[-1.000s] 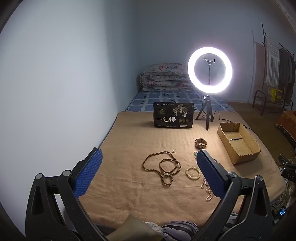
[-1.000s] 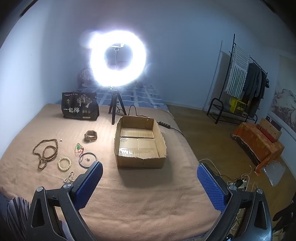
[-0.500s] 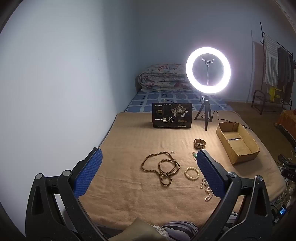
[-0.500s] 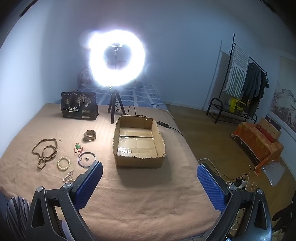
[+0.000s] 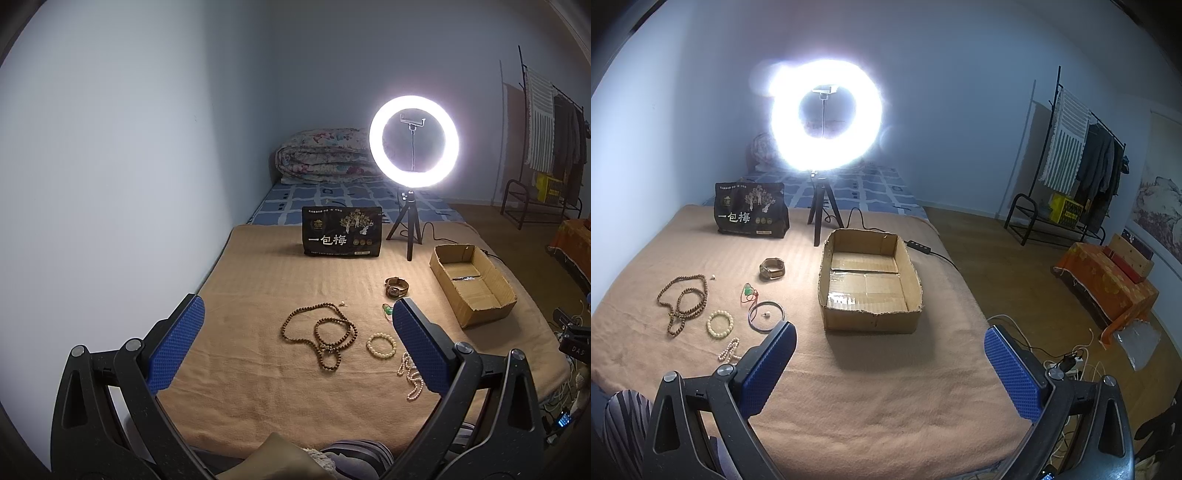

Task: Organize jewelry

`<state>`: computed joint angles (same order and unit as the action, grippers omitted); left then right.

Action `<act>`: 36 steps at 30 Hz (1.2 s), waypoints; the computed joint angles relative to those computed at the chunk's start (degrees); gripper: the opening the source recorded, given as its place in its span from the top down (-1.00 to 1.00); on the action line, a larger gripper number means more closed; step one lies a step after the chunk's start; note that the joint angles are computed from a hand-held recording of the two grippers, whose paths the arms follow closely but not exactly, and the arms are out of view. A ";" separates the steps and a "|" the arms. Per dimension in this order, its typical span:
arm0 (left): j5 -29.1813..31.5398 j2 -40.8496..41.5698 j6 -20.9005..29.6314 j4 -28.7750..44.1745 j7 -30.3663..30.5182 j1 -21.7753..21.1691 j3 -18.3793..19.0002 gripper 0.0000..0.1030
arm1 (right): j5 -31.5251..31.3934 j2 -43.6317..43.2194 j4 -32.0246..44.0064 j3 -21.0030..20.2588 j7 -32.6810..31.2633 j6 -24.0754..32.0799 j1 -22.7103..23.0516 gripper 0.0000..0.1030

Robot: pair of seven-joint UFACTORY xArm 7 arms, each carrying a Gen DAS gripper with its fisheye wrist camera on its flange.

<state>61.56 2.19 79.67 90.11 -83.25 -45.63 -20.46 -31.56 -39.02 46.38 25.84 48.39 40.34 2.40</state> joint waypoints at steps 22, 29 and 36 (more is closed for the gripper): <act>0.60 2.08 1.80 4.36 1.83 -2.43 1.23 -1.00 | 0.30 -0.60 -0.58 -0.18 -0.01 -0.08 0.23 -0.99; 0.70 2.27 1.94 4.66 1.90 -2.62 1.35 -1.00 | 0.35 -0.60 -0.58 -0.14 0.02 -0.09 0.20 -0.99; 0.76 1.92 1.74 4.01 1.63 -2.57 1.30 -1.00 | 0.36 -0.63 -0.68 -0.07 0.08 -0.08 0.23 -0.99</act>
<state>62.32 4.11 81.41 94.11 -81.62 -48.20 -19.16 -31.20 -39.65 45.70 25.77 48.47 40.26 2.62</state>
